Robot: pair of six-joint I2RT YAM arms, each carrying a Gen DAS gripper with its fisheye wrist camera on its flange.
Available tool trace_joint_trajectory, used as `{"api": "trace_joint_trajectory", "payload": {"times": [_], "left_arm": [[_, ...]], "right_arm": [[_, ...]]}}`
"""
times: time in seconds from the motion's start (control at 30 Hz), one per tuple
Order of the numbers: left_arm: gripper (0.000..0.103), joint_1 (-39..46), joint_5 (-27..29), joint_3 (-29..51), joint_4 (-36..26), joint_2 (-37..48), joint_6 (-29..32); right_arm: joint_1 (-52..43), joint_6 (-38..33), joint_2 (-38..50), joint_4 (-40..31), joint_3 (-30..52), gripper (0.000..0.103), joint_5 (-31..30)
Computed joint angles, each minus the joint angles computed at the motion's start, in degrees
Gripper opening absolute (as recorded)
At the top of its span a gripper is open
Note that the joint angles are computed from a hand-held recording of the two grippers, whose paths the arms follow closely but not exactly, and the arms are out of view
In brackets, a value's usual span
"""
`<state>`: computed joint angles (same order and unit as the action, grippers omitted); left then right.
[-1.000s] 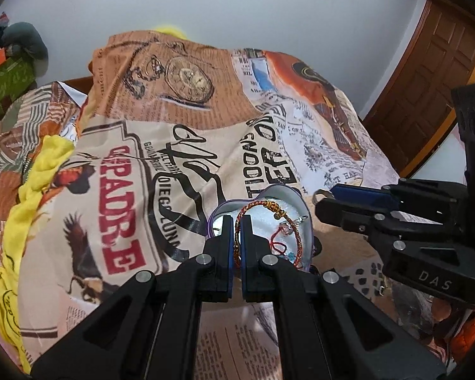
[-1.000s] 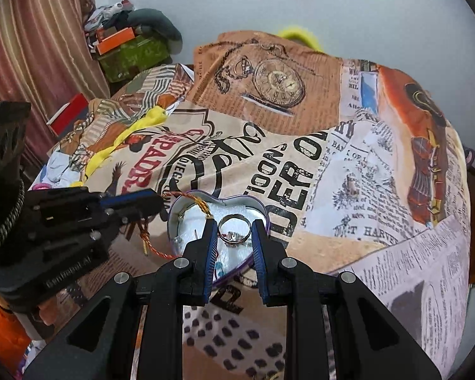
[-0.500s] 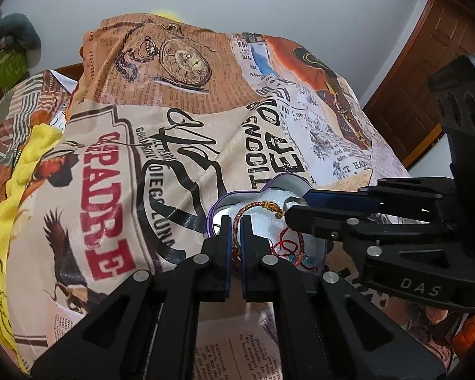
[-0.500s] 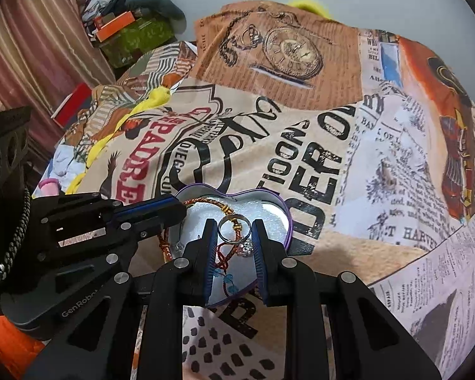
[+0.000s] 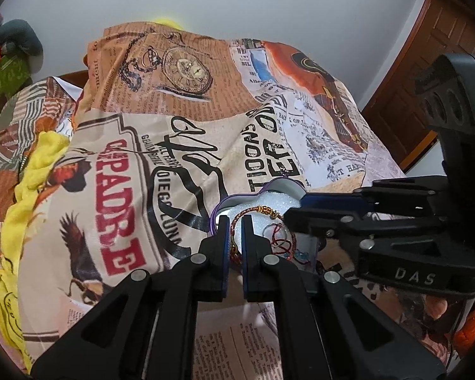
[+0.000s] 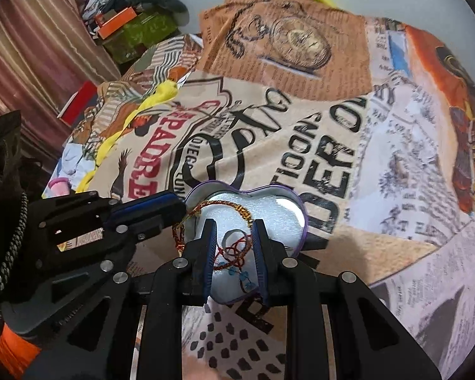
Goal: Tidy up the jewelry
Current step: 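Open both tools over the heart tin to drop bracelet and ring, then move both tools back to the last rings on the bed cover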
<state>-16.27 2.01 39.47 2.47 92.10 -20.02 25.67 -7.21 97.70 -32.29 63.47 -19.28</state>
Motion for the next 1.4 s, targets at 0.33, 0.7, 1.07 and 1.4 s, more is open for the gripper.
{"api": "trace_joint_trajectory", "payload": {"times": [0.33,0.7,1.07,1.4], "left_arm": [[0.012,-5.7,-5.7,-1.2,-7.4,-10.8,-0.6],[0.033,-18.2,-12.6,0.1,-13.9,-15.4,-4.2],[0.033,-26.4,-13.4,0.8,-12.0,-6.2,-8.6],[0.033,-27.1,-11.5,-0.5,-8.6,-2.3,-8.9]], "right_arm": [[-1.7,-1.4,-15.3,0.0,-6.6,0.021,6.0],[-7.6,-6.5,-33.9,-1.1,-16.5,0.039,10.1],[-16.3,-14.2,-36.7,-3.1,-25.1,0.039,6.4],[-12.6,-14.5,-30.4,2.5,-29.6,0.039,6.3]]}}
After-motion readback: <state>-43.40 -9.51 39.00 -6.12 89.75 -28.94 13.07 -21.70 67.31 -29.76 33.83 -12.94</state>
